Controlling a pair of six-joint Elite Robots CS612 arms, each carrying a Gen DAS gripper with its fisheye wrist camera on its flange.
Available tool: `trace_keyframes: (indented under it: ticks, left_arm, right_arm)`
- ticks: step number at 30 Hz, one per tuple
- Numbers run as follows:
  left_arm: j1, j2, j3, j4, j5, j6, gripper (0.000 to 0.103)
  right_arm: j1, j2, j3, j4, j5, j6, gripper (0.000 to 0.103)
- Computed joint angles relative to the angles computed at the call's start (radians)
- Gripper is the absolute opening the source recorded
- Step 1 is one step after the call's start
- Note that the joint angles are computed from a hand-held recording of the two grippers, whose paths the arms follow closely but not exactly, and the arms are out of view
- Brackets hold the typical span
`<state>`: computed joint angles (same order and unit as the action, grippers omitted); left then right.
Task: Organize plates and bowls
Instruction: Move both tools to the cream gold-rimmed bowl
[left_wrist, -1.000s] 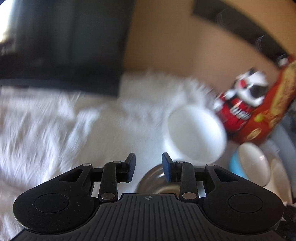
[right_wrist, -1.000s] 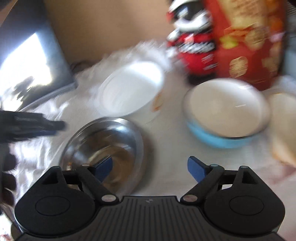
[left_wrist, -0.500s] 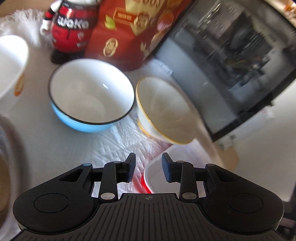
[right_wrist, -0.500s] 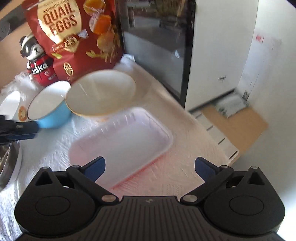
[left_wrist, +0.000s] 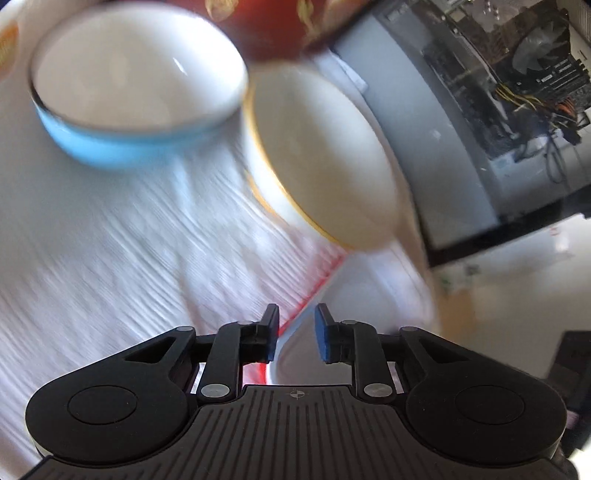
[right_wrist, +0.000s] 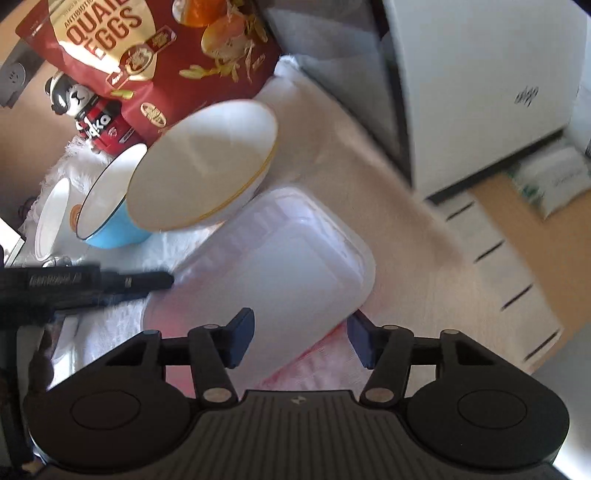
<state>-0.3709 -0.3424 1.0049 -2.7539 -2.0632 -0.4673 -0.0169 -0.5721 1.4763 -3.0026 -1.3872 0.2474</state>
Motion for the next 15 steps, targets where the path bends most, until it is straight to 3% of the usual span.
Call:
trace_keyframes:
  ticks: [5, 9, 15]
  left_arm:
    - [-0.028, 0.015, -0.009, 0.021, -0.064, -0.004, 0.021]
    - [-0.04, 0.021, -0.019, 0.008, -0.025, -0.008, 0.021]
    - [-0.039, 0.032, -0.031, -0.028, -0.008, -0.054, 0.021]
  right_arm:
    - [-0.023, -0.007, 0.006, -0.024, -0.013, -0.089, 0.058]
    - [-0.021, 0.005, -0.008, -0.054, -0.08, -0.168, 0.057]
    - [-0.027, 0.02, -0.03, -0.082, -0.061, -0.201, 0.057]
